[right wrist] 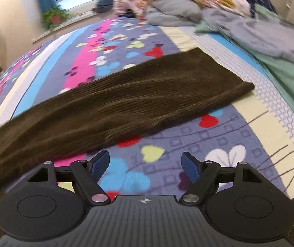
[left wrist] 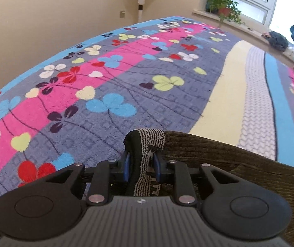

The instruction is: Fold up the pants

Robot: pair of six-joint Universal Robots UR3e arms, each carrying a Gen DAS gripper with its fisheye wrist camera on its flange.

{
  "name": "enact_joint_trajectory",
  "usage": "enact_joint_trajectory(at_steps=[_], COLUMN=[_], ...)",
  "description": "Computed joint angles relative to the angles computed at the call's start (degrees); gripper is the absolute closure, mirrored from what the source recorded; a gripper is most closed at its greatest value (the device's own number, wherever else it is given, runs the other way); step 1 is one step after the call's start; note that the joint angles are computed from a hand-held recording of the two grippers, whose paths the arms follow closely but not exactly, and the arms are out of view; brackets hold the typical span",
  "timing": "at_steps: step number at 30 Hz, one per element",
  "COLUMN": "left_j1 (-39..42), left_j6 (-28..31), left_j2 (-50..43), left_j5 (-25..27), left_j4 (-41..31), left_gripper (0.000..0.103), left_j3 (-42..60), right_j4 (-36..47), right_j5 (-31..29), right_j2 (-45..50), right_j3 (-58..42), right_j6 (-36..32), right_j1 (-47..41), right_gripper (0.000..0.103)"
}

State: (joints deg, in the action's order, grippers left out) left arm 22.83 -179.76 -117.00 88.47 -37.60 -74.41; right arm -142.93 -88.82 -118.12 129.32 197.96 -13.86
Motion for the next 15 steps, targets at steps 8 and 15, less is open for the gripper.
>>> enact_joint_trajectory(at_steps=[8,15], left_j1=[-1.76,-5.76], left_j6=[1.27,8.59], left_j2=[-1.1,-8.76], left_j5=[3.05,5.67], left_j4=[4.0,-0.24], left_gripper=[0.024,0.017], left_j3=[0.79,10.62], right_j4=[-7.97,-2.06], right_j5=[5.65,4.75], right_j2=[26.02,54.97], right_j3=[-20.01,-52.27], right_j6=[4.19,21.91], right_j1=[-10.65,-6.03], right_gripper=[0.019,0.016])
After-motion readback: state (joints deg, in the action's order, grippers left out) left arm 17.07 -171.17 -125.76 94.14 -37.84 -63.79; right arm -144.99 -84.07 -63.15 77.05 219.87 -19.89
